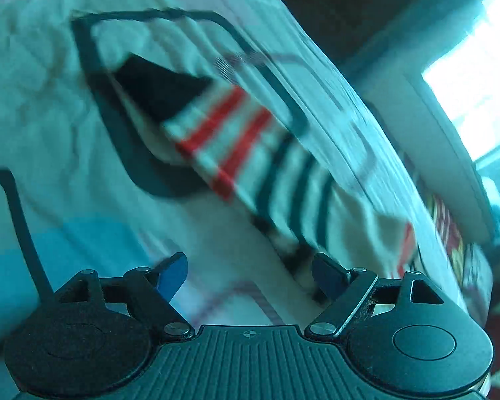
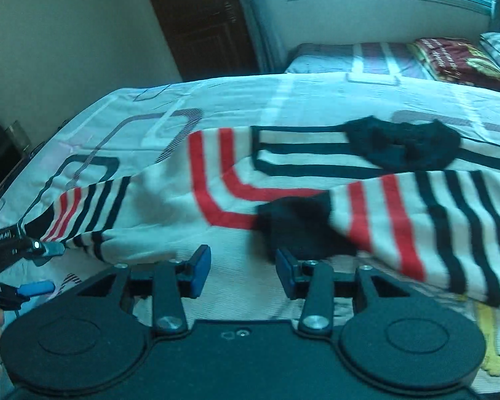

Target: Fold small clothes

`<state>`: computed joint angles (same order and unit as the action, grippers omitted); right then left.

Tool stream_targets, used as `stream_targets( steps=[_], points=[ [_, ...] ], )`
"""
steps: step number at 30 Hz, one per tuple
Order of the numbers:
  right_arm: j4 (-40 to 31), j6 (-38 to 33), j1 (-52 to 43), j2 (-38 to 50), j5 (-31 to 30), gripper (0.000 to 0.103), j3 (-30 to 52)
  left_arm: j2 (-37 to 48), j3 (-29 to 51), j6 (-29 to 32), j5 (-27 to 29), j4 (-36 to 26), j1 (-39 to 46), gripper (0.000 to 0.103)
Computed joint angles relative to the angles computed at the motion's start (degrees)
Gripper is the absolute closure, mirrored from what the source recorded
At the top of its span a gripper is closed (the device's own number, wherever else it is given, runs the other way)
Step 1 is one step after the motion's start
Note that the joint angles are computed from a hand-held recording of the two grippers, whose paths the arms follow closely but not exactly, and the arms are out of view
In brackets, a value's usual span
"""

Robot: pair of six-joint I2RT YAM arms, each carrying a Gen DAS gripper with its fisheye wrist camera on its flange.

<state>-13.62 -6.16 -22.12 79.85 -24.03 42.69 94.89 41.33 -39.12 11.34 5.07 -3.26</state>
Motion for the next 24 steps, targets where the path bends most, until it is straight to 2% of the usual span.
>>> stream_targets(
  steps=[1, 3, 5, 12, 13, 14, 15, 18, 19, 21, 22, 24],
  points=[
    [0.4, 0.8, 1.5, 0.2, 0.8, 0.060, -0.1, 1.3, 0.3, 0.6, 0.9, 1.5, 1.7, 0.030],
    [1.6, 2.4, 4.3, 0.8, 2.5, 0.060, -0.2, 4.6, 2.3, 1.3, 2.7, 2.8, 4.3, 0.048],
    [3.0, 3.9, 6.7, 1.9, 4.1, 0.060, 0.0, 8.1, 4.7, 0.7, 4.9, 4.0, 6.7, 0.057],
    [7.1, 8.6, 11.8, 5.9, 9.9, 0.059, 1.5, 16.9, 13.4, 0.0, 7.9, 7.0, 8.2, 0.060],
    [7.9, 9.2, 12.2, 6.5, 10.8, 0.059, 1.7, 17.6, 14.6, 0.0, 7.7, 6.7, 8.1, 0.066],
    [8.8, 9.8, 12.7, 6.7, 11.8, 0.059, 1.7, 18.2, 15.8, 0.0, 7.0, 5.7, 8.0, 0.086],
    [9.7, 10.1, 13.2, 7.0, 12.8, 0.059, 1.5, 19.1, 16.7, -0.5, 7.0, 5.2, 8.3, 0.097],
    [7.8, 6.9, 16.0, 11.0, 17.6, 0.058, 3.3, 19.2, 16.2, -2.6, 8.2, 6.3, 9.0, 0.097],
    [10.4, 5.8, 16.7, 11.2, 18.8, 0.058, 1.8, 18.7, 16.0, -2.3, 7.8, 6.5, 8.6, 0.097],
    [10.4, 4.6, 17.9, 11.5, 20.8, 0.057, 2.2, 17.4, 15.5, -1.8, 7.6, 7.3, 8.1, 0.097],
    [8.9, 5.4, 17.7, 11.4, 20.4, 0.057, 3.2, 16.5, 15.2, -1.6, 7.6, 7.7, 7.9, 0.097],
    [11.6, 8.0, 16.5, 9.1, 18.4, 0.059, 1.3, 14.5, 15.3, -0.4, 7.5, 8.8, 7.0, 0.097]
  ],
)
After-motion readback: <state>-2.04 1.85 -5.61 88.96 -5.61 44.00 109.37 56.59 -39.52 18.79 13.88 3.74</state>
